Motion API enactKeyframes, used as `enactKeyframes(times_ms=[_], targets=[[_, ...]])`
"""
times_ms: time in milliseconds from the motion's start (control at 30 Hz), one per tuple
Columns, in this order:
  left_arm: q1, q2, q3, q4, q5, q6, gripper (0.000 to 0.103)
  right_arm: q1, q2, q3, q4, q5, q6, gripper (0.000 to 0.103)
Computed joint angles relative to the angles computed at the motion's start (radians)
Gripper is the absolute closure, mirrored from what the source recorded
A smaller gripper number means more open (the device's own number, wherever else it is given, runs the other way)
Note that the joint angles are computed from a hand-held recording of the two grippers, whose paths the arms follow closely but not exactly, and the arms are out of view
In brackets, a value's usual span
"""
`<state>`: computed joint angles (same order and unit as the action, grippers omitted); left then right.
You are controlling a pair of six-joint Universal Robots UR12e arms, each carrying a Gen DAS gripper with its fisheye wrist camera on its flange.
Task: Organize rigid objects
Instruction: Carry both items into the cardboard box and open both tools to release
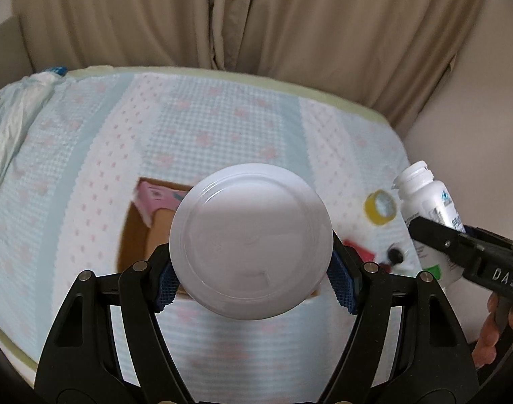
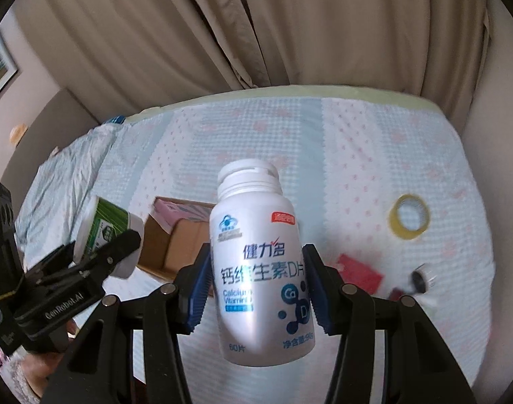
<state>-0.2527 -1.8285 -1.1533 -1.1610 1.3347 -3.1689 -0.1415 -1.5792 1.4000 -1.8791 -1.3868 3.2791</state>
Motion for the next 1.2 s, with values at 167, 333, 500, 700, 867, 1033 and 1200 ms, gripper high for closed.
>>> enactKeyframes(times_ms=[167, 333, 500, 700, 867, 1033, 1200], targets=[[0.055, -0.053, 0.043, -0.095, -0.033, 0.138, 0.032, 0.070, 0.056, -0.025, -0.014, -0.053, 0.174, 0.055], [0.073, -0.120, 0.089, -0.174, -0.016, 0.248, 0.032, 0.113, 0.104, -0.033, -0.036, -0.073, 0.321, 0.055], [0.073, -0.173, 0.115, -0.226, 0.010, 0.308, 0.032, 0.135, 0.155, -0.035, -0.027, -0.066, 0.366, 0.055], [0.061, -0.227, 0.141, -0.272, 0.048, 0.333, 0.032, 0.139, 0.202, -0.021, -0.008, -0.038, 0.280, 0.055], [0.047, -0.276, 0.183, -0.330, 0.072, 0.346, 0.032, 0.137, 0.233, -0.012, 0.019, -0.034, 0.175, 0.055], [0.031, -0.321, 0.229, -0.378, 0.108, 0.374, 0.032, 0.133, 0.256, -0.004, 0.043, -0.046, 0.036, 0.055], [0.017, -0.358, 0.278, -0.428, 0.142, 0.396, 0.025, 0.128, 0.275, -0.007, 0.062, -0.037, -0.027, 0.055]])
